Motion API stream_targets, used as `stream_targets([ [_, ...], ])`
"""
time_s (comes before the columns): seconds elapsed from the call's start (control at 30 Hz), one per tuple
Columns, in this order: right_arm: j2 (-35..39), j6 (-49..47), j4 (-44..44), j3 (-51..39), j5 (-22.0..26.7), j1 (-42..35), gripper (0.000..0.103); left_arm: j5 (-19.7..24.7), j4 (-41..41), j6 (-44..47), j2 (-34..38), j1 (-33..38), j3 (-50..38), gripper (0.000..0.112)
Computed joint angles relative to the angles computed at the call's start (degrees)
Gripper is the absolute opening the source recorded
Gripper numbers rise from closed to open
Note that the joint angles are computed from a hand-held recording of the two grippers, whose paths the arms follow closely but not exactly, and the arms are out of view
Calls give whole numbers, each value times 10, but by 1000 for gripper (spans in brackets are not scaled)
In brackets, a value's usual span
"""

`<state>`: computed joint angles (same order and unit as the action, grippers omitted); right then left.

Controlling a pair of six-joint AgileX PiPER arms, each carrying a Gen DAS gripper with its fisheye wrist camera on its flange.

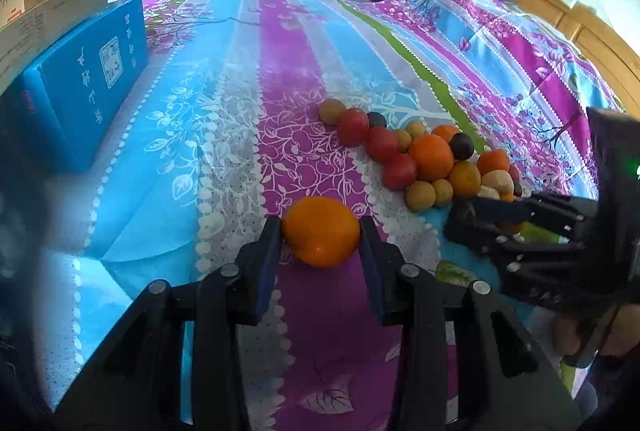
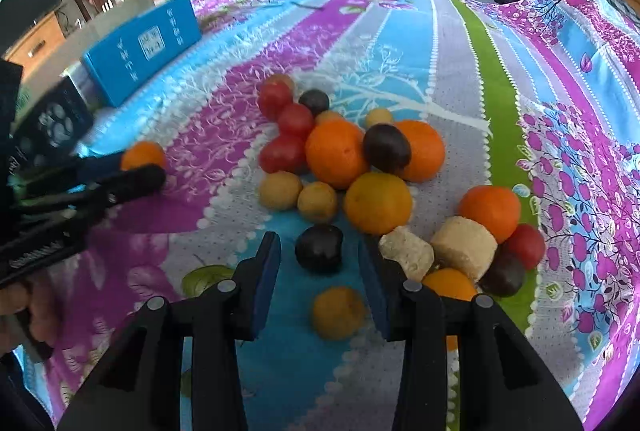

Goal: Organize fruits
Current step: 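Grasp an orange with the left tool while the right tool grasps a dark round fruit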

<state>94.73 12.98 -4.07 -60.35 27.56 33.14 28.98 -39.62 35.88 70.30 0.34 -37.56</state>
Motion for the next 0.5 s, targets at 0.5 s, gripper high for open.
stream_targets([
  [0.5, -131, 283, -185, -36, 127, 114, 26, 189, 74, -83, -162, 113, -98, 39],
])
